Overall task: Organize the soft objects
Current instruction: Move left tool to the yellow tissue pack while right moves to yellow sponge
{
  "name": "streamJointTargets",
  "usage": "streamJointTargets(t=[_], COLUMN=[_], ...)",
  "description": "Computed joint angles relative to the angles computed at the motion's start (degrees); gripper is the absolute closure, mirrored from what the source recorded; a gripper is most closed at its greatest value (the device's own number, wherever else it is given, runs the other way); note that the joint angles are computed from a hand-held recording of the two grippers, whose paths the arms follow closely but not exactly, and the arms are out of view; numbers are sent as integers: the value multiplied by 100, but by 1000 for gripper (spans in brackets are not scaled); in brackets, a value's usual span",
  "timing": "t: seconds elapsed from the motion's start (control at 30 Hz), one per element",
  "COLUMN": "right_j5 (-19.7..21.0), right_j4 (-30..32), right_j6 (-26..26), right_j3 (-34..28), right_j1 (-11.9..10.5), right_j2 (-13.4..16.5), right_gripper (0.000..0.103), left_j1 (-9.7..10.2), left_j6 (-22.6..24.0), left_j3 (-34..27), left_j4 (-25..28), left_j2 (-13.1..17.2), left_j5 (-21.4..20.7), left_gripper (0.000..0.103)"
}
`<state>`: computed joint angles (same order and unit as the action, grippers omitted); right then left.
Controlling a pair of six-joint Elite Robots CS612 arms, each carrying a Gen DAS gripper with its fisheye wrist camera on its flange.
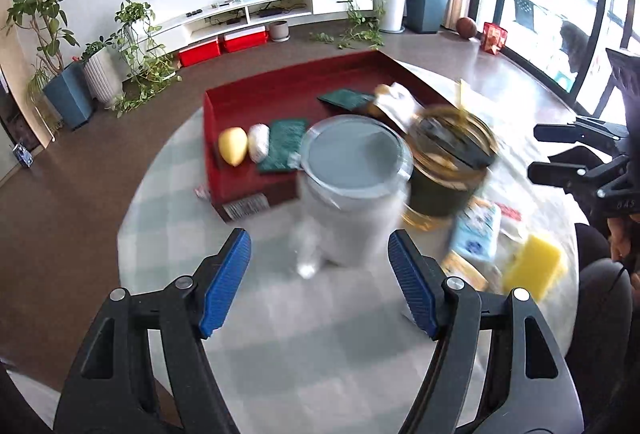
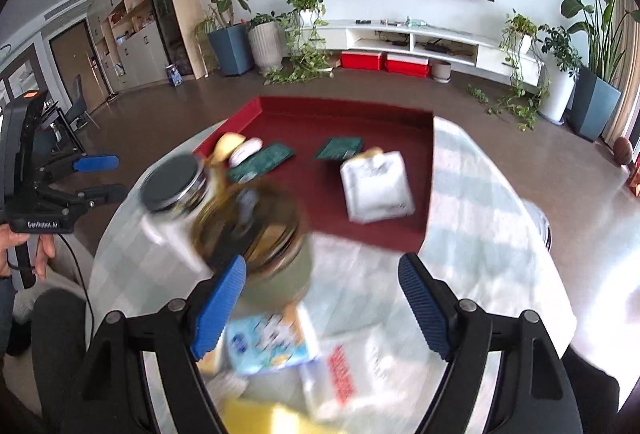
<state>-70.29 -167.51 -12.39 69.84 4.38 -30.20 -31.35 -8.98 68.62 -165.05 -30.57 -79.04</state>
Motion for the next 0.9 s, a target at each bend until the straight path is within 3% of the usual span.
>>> streamJointTargets(t=[0.2,0.4,0.67,0.9], right_j5=[-128,-281,-202,-129], right_j4=[-560,-1058,-1211,-1105], right_j6=[239,350,775,667], right_j3=[926,1550,1862,1830], right_j1=[96,131,13,30], right_j2=[-381,-547,-521,-505], right_gripper=[22,22,23,23], left_j1=[-286,-417,-484,-474], left_j6=[-37,-169,-236,-45], left_j3=[412,440,467,296], left_j4=[-125,-51,-108,64], left_j2=[-99,-11,71,199], left_j5=[154,138,179,95], left_gripper=[33,33,33,33])
